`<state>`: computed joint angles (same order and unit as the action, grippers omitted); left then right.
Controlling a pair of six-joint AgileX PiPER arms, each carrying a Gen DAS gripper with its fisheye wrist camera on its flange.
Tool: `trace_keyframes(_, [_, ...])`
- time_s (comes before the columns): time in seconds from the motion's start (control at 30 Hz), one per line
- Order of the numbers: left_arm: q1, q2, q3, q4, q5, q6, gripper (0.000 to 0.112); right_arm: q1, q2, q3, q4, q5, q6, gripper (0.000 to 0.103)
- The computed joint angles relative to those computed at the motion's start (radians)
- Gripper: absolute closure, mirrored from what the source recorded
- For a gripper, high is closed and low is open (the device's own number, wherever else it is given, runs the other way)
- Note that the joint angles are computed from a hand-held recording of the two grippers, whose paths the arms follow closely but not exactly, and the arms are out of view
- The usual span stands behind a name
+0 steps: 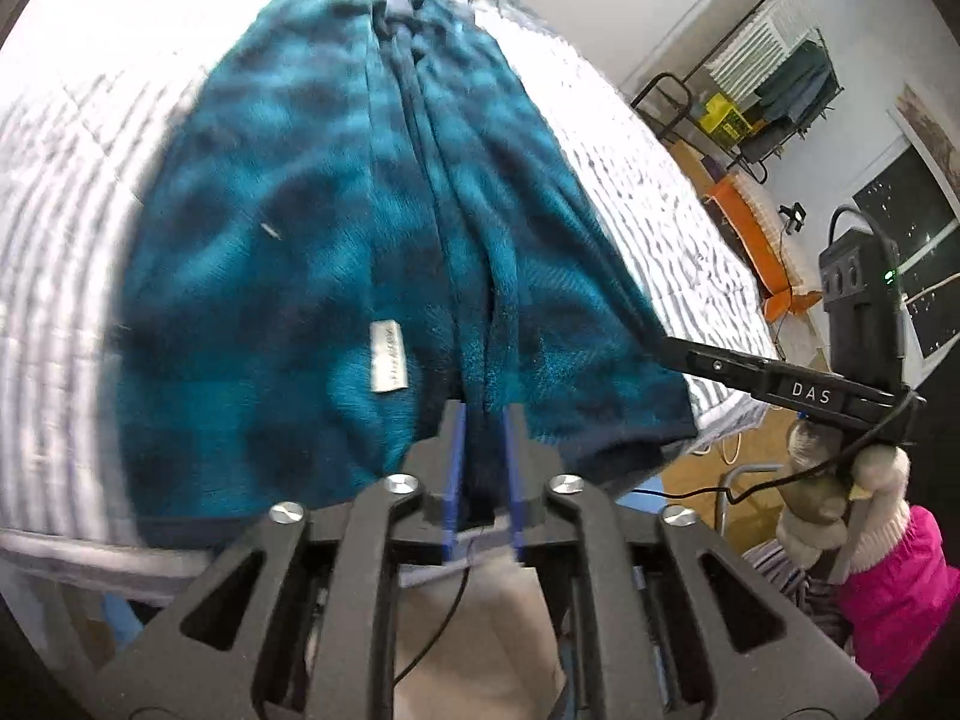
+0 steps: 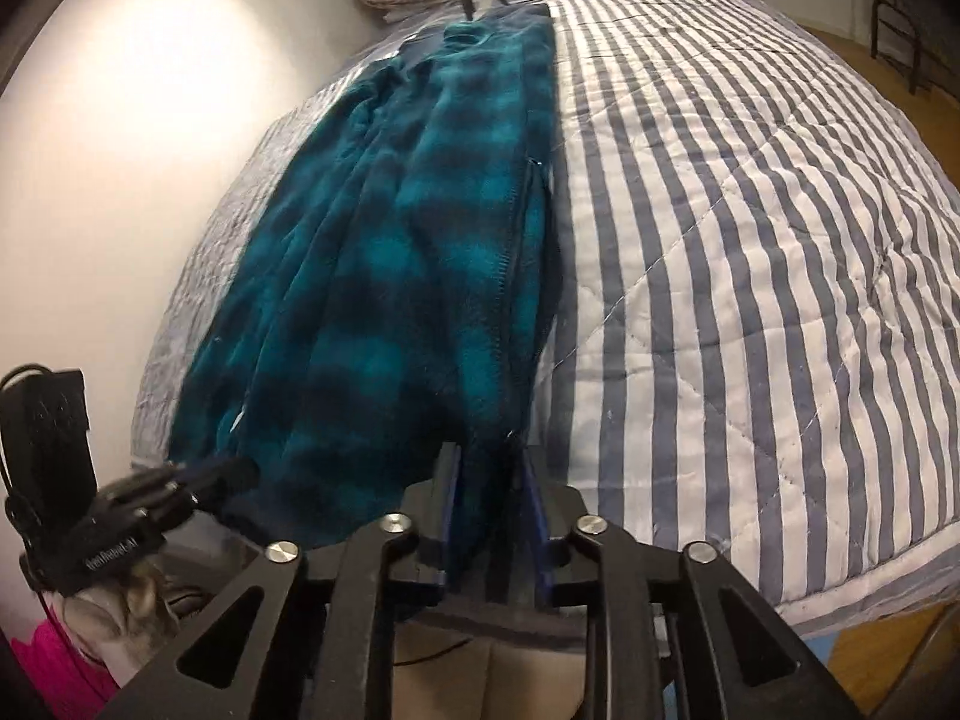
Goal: Fold large clothes
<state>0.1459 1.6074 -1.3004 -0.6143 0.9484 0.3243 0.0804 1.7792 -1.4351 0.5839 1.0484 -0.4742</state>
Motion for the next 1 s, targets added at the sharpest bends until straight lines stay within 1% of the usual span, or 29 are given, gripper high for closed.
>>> trace_keyframes(0.03, [0.017,-0.016,0.001,0.003,0.003,0.006,0.068,-0.017,-0.022,0.023,0.020,-0.004,-0.024,0.065])
trace_keyframes(0.07, [0.049,-0.040,0.005,-0.004,0.007,0.020,0.050,-0.036,-0.032,0.034,0.045,-0.002,-0.051,0.056])
trace_keyframes(0.1, [0.088,-0.057,0.007,-0.020,0.012,0.038,0.046,-0.050,-0.045,0.054,0.065,-0.001,-0.072,0.049])
trace_keyframes(0.13, [0.122,-0.063,0.005,-0.031,0.025,0.050,0.045,-0.072,-0.055,0.071,0.101,0.011,-0.102,0.041])
trace_keyframes(0.17, [0.168,-0.056,-0.012,-0.039,0.052,0.054,0.045,-0.081,-0.058,0.078,0.114,0.017,-0.113,0.037])
trace_keyframes(0.2, [0.209,-0.040,-0.029,-0.048,0.076,0.053,0.045,-0.096,-0.055,0.087,0.137,0.035,-0.134,0.036])
trace_keyframes(0.23, [0.231,-0.018,-0.045,-0.050,0.082,0.043,0.044,-0.104,-0.051,0.089,0.147,0.048,-0.142,0.035])
trace_keyframes(0.3, [0.293,0.029,-0.070,-0.054,0.105,0.016,0.044,-0.119,-0.035,0.099,0.166,0.070,-0.151,0.035])
trace_keyframes(0.37, [0.361,0.088,-0.086,-0.102,0.149,0.010,0.044,-0.127,-0.011,0.100,0.190,0.088,-0.160,0.035])
trace_keyframes(0.47, [0.405,0.146,-0.081,-0.144,0.198,0.020,0.044,-0.142,0.035,0.099,0.248,0.135,-0.187,0.034])
trace_keyframes(0.57, [0.417,0.177,-0.061,-0.161,0.230,0.041,0.044,-0.133,0.060,0.103,0.276,0.148,-0.200,0.035])
trace_keyframes(0.67, [0.389,0.169,-0.033,-0.160,0.210,0.073,0.044,-0.099,0.084,0.093,0.279,0.131,-0.197,0.035])
trace_keyframes(0.73, [0.376,0.173,-0.030,-0.176,0.218,0.091,0.044,-0.087,0.096,0.091,0.296,0.129,-0.212,0.034])
trace_keyframes(0.8, [0.366,0.166,-0.006,-0.196,0.227,0.117,0.045,-0.085,0.099,0.101,0.322,0.143,-0.234,0.034])
trace_keyframes(0.83, [0.354,0.167,-0.008,-0.197,0.229,0.119,0.048,-0.081,0.106,0.103,0.335,0.152,-0.244,0.034])
trace_keyframes(0.9, [0.313,0.149,0.000,-0.158,0.192,0.113,0.058,-0.062,0.116,0.104,0.346,0.154,-0.261,0.035])
trace_keyframes(0.93, [0.294,0.151,-0.016,-0.125,0.183,0.094,0.073,-0.046,0.114,0.107,0.346,0.139,-0.265,0.037])
trace_keyframes(0.97, [0.271,0.146,-0.025,-0.087,0.168,0.072,0.081,-0.037,0.116,0.105,0.348,0.139,-0.271,0.044])
trace_keyframes(1.0, [0.256,0.134,-0.026,-0.062,0.156,0.057,0.083,-0.030,0.124,0.099,0.345,0.147,-0.268,0.050])
